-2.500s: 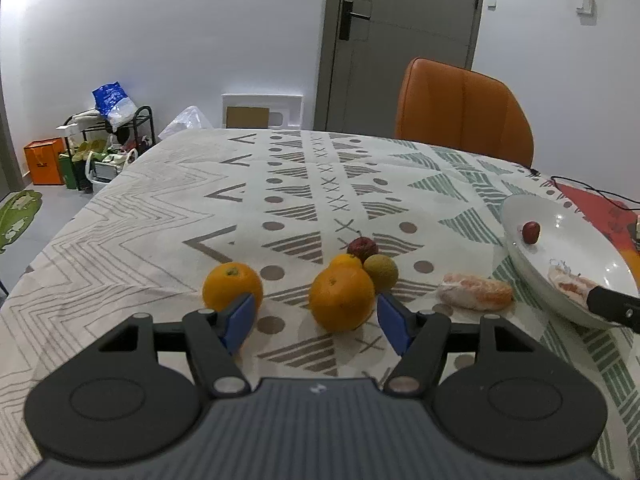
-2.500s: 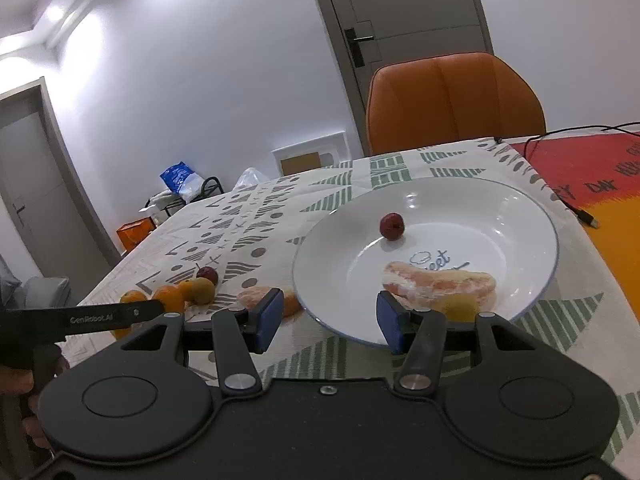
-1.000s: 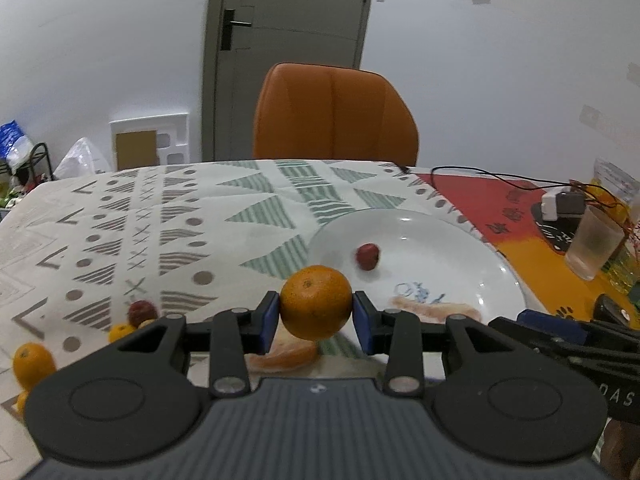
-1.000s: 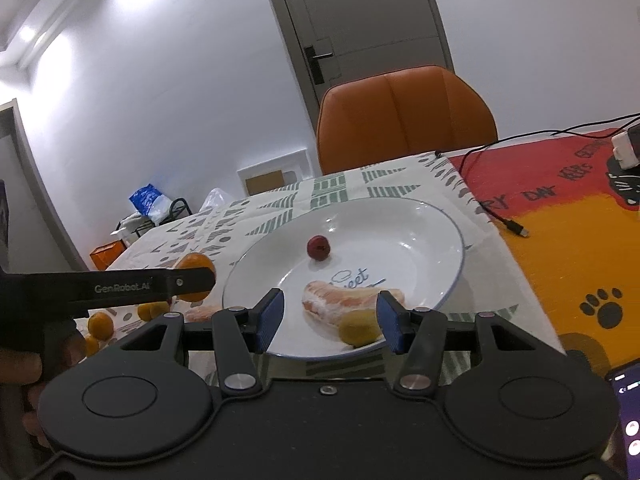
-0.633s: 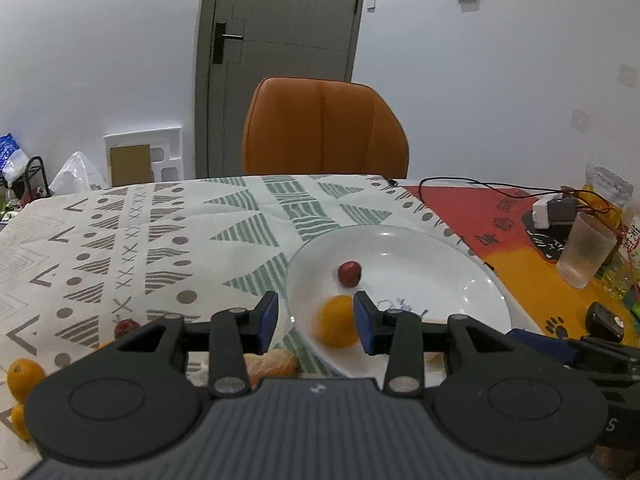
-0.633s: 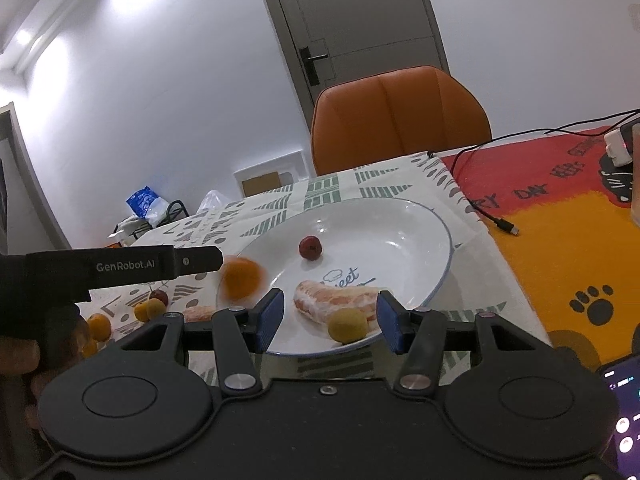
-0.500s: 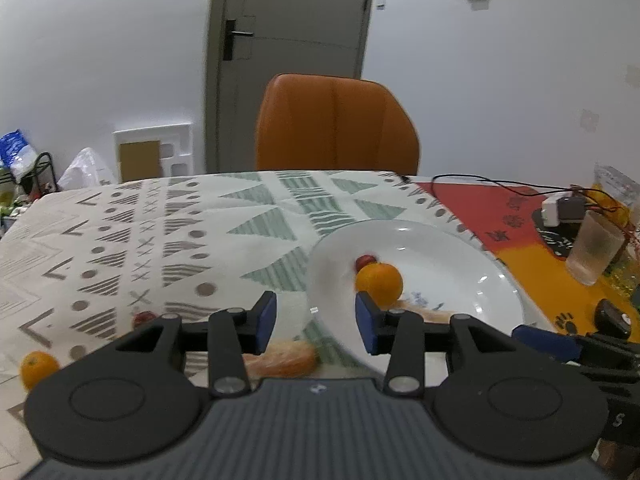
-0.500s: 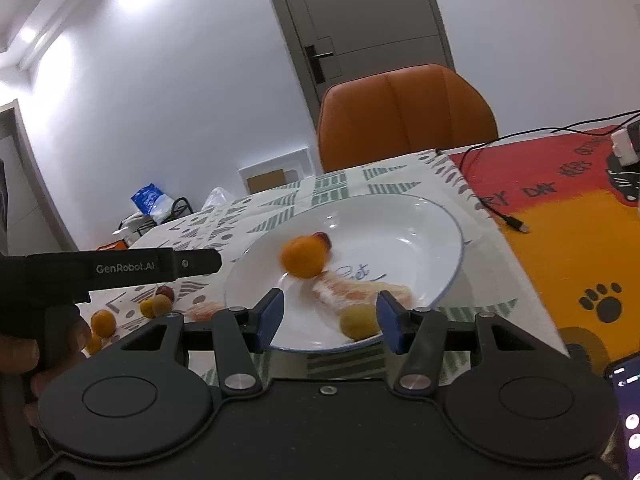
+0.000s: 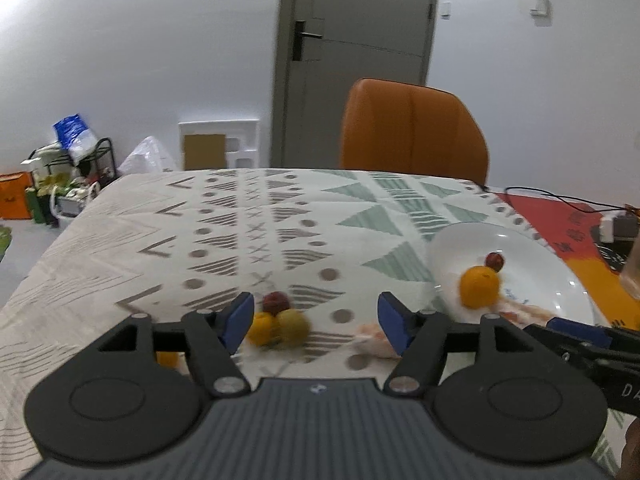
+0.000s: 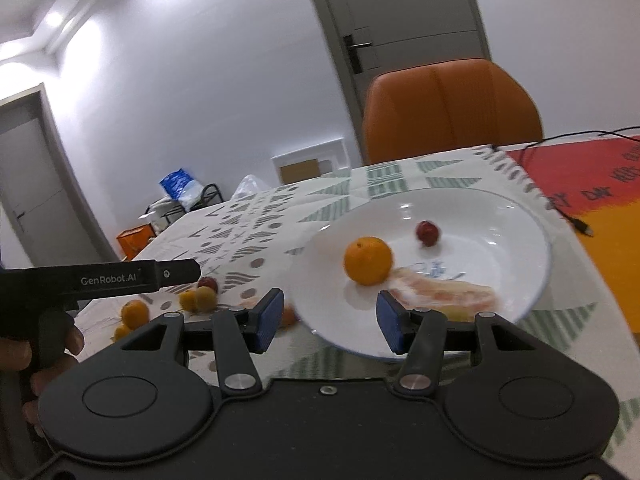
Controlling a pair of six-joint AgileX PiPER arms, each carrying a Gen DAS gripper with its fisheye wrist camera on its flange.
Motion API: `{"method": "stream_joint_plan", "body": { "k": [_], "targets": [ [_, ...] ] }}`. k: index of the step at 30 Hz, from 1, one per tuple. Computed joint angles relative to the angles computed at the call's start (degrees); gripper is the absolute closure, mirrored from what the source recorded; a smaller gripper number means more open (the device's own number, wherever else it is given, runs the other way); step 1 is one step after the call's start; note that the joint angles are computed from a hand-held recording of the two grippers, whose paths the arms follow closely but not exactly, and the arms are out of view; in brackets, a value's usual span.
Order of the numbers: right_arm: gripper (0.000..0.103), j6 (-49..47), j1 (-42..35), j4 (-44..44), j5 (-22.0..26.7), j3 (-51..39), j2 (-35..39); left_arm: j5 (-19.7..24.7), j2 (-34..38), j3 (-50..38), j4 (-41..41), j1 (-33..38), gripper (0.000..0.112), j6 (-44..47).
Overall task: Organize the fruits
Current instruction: 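Grasp another orange with the left tool while the right tool grasps a green fruit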
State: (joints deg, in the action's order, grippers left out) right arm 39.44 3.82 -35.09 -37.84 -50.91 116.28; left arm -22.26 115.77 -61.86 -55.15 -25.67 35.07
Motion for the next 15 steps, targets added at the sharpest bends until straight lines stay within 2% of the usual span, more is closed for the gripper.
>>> {"method": "stream_joint_plan", "body": {
  "k": [15],
  "targets": [
    [0.051,1.26,7.95,-1.16,4.85,-5.72,1.54,-1.98,-2.52,7.8,10.74,6.79,0.045,-13.09]
  ]
}}
